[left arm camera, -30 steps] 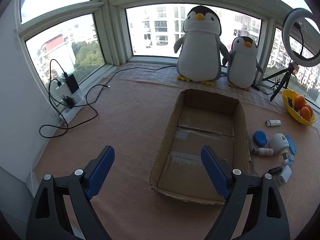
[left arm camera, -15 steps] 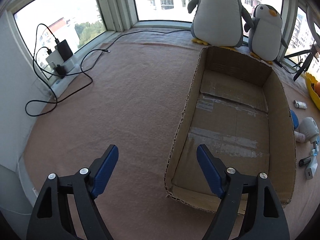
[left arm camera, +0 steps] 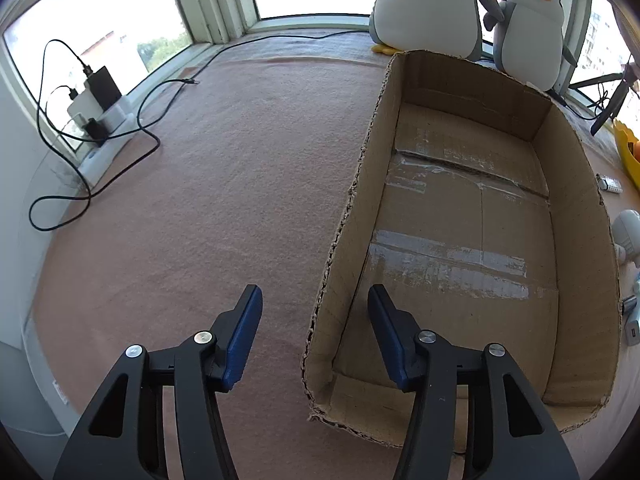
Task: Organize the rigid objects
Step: 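Move the right tool toward the white USB charger, then close the right gripper on the white USB charger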
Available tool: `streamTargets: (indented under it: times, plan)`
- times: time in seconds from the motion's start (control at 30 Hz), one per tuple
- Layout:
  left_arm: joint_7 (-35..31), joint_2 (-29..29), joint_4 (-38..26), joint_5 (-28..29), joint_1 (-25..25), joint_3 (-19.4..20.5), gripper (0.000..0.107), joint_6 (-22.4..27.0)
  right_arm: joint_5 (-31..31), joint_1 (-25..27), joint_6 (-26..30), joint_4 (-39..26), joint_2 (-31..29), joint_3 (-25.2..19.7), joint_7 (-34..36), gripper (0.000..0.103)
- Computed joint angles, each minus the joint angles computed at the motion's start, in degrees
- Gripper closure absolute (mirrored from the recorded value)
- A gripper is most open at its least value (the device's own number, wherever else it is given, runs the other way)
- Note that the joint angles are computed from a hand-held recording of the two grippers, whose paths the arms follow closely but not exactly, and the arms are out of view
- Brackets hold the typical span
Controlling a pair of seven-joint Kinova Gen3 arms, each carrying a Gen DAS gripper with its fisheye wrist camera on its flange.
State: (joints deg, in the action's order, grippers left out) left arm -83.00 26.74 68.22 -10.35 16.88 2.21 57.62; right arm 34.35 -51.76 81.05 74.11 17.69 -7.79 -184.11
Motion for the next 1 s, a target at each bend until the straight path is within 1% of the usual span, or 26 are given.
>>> streamTargets:
  times: [0.07,0.17,0.3,0.43,0.47,0.57,0.63,0.7,0.87,1.0]
  plan:
    - [-0.4,-0.1,0.5,0.1,-0.1,0.2,0.058,-0.6,-1.8,1.3,-1.6,-0.4,0.7,0.0,0.9,0.015]
    - [-1.4,-0.1,0.5,0.7,-0.4,0.5,0.063,-0.7,-5.0,2.9,-3.3,-0.9,1.6,0.4,1.3,0.025]
    - [-2.2,-0.2,0.9,0.4,-0.3,0.4,0.065,-1.3,-10.0,5.6,-7.6,0.4,1.7,0.9,0.5,0.036]
    - [-3.2,0.1,0.2,1.1,-0.7,0.6,0.065,-0.6,-13.4,7.7,-11.2,1.5,1.6,1.4,-0.5,0.037]
    - [-3.4,0.1,0.0,1.4,-0.9,0.7,0.065,-0.4,-13.9,8.0,-11.1,1.1,2.0,1.6,-0.5,0.037]
    - [-3.9,0.4,-0.6,2.6,-1.6,0.9,0.065,0.4,-15.6,8.8,-11.4,0.2,3.1,1.9,-0.2,0.044]
    - [-4.2,0.5,-0.9,3.1,-1.7,0.9,0.065,0.8,-16.9,9.4,-12.0,-0.1,3.6,2.0,0.4,0.046]
    - [-4.5,0.5,-0.8,3.1,-1.7,0.9,0.065,0.7,-17.6,9.5,-10.9,-1.3,4.4,2.2,1.2,0.05]
    - [-5.2,0.4,-0.5,3.0,-1.6,0.9,0.065,0.3,-18.0,9.3,-10.3,-2.6,5.4,2.9,1.7,0.051]
    - [-5.7,0.5,-0.6,3.6,-2.0,1.0,0.065,0.2,-18.9,9.5,-9.2,-3.9,6.3,2.9,3.2,0.056]
